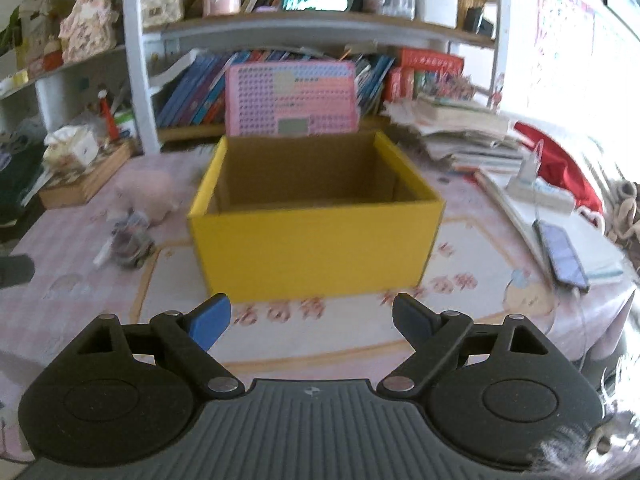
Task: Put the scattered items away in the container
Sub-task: 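Lift both tools out of the box and back toward the table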
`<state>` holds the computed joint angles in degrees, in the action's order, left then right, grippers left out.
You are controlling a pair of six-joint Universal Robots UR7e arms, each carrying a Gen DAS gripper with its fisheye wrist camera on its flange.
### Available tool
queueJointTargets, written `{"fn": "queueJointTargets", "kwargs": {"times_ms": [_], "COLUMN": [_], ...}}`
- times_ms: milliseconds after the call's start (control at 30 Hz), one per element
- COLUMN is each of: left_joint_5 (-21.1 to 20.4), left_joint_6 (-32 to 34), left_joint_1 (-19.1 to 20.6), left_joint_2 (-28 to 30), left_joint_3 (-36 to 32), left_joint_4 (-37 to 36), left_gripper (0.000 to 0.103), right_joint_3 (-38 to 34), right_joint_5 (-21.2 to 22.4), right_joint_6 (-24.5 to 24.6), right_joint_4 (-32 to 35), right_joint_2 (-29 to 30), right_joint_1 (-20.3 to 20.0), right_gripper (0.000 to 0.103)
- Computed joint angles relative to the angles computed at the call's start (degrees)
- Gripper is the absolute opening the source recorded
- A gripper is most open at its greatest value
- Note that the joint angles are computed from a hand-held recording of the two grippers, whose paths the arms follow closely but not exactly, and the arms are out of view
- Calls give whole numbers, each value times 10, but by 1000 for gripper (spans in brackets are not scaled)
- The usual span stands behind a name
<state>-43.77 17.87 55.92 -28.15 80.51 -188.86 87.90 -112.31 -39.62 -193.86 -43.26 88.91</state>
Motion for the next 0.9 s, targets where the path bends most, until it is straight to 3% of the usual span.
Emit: {"fn": "queueJointTargets", "kwargs": {"times_ms": [300, 467, 667, 900], "left_joint_5": [5, 3, 7, 15], "left_joint_6": [-32, -38, -47, -64], "left_joint_1": [5, 9, 12, 16], "left_joint_2": [-27, -38, -47, -57], "left_joint_3": [41, 51, 61, 73], "left_joint_4": [28, 40, 40, 34], "left_gripper": [99, 99, 99, 99], "right_joint_3": [10, -1, -27, -19], "right_joint_5": [-8, 13, 32, 12], "right_joint_6": [-5, -31, -14, -25], "right_joint_4": [59, 72, 74, 85], "right_joint_2": [10, 22, 43, 53], "right_joint_1": [17, 27, 41, 46], "right_gripper": [88, 88, 88, 86]}}
